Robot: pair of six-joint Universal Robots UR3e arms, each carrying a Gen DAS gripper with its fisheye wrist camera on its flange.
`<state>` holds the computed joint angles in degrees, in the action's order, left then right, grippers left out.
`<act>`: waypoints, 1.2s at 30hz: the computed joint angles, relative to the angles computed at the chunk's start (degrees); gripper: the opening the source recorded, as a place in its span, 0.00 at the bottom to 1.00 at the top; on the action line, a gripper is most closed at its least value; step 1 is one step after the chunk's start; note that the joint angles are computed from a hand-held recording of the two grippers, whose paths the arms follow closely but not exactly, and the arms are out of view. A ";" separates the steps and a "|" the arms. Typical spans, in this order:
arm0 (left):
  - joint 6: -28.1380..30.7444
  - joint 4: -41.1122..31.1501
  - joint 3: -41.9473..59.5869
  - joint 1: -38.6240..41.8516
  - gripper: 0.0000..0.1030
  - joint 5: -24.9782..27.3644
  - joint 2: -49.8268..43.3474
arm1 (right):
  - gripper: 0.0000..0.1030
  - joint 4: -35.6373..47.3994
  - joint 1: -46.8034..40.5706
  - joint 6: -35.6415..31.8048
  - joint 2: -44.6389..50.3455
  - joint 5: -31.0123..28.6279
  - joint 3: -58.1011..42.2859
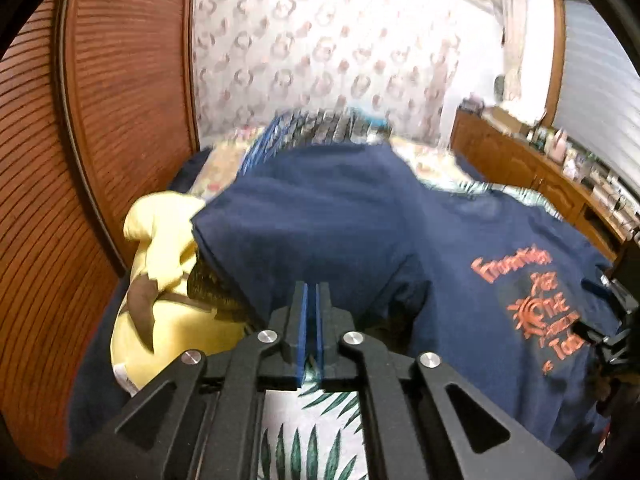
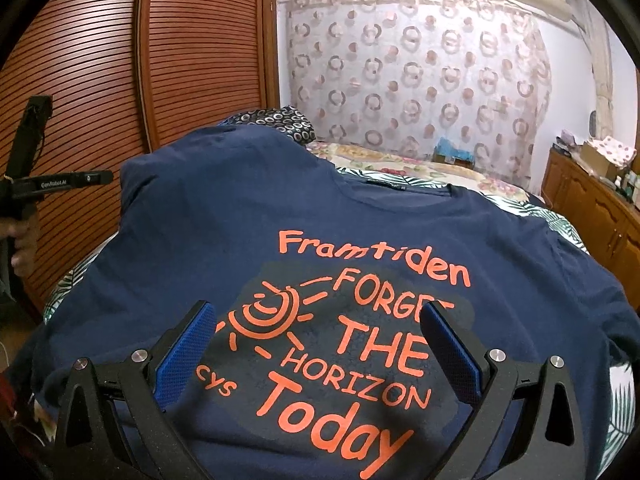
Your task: Fold small clothes
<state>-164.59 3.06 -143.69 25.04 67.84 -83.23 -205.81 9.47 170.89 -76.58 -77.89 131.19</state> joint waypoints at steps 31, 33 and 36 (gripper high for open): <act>-2.03 4.19 1.91 -8.13 0.04 5.65 1.65 | 0.99 -1.70 -0.14 -0.38 0.18 -0.21 1.01; -2.62 3.39 5.96 -12.13 0.04 7.21 -0.58 | 0.99 -1.71 -0.21 -0.42 0.17 -0.13 1.06; -3.80 1.31 14.03 -19.70 0.04 10.11 -6.38 | 0.99 -1.77 -0.77 -0.17 -0.11 0.59 1.47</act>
